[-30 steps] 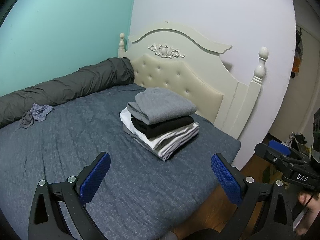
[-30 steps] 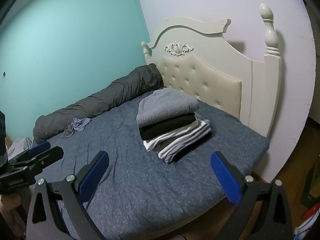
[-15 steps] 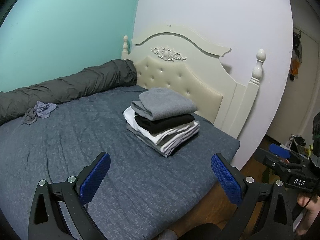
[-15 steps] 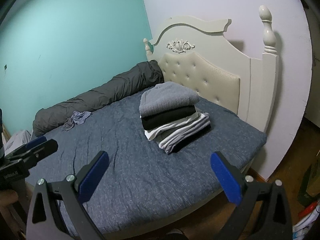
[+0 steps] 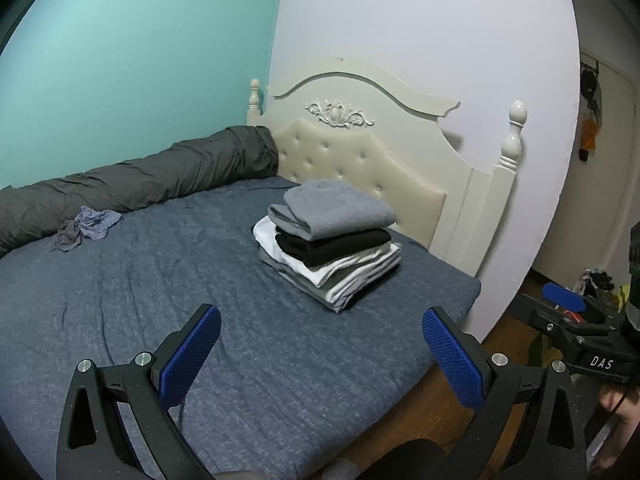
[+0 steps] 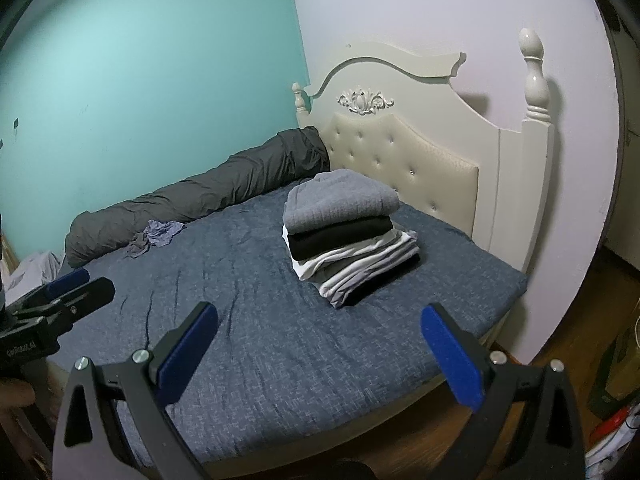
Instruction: Fold clothes
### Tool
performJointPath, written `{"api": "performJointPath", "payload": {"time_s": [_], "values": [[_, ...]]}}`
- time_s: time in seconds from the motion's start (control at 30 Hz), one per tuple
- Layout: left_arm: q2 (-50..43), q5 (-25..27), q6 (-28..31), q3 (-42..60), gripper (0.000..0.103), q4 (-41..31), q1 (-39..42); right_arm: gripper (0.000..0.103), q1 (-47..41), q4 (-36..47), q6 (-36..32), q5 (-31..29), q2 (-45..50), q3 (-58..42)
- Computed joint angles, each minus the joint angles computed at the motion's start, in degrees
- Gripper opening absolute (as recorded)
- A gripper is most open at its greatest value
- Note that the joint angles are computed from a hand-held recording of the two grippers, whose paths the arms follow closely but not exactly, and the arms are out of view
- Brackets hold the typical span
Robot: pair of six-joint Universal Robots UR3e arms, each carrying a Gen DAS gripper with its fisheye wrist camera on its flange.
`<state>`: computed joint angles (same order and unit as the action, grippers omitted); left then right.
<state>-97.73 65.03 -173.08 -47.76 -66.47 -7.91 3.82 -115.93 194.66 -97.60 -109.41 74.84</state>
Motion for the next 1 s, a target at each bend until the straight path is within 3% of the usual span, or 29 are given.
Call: {"api": "performJointPath", "payload": {"time_s": [0.27, 1.0], "values": [[3.3, -2.1, 0.9, -4.7, 0.103, 0.8, 1.7, 0.102, 1.7, -0.5, 1.3, -0.6, 0.0, 1.0], [4.8, -1.7, 1.5, -7.2, 0.103, 1.8, 1.9, 0.102, 2.8, -1.6, 2.4, -1.7, -0.2, 2.9]]}}
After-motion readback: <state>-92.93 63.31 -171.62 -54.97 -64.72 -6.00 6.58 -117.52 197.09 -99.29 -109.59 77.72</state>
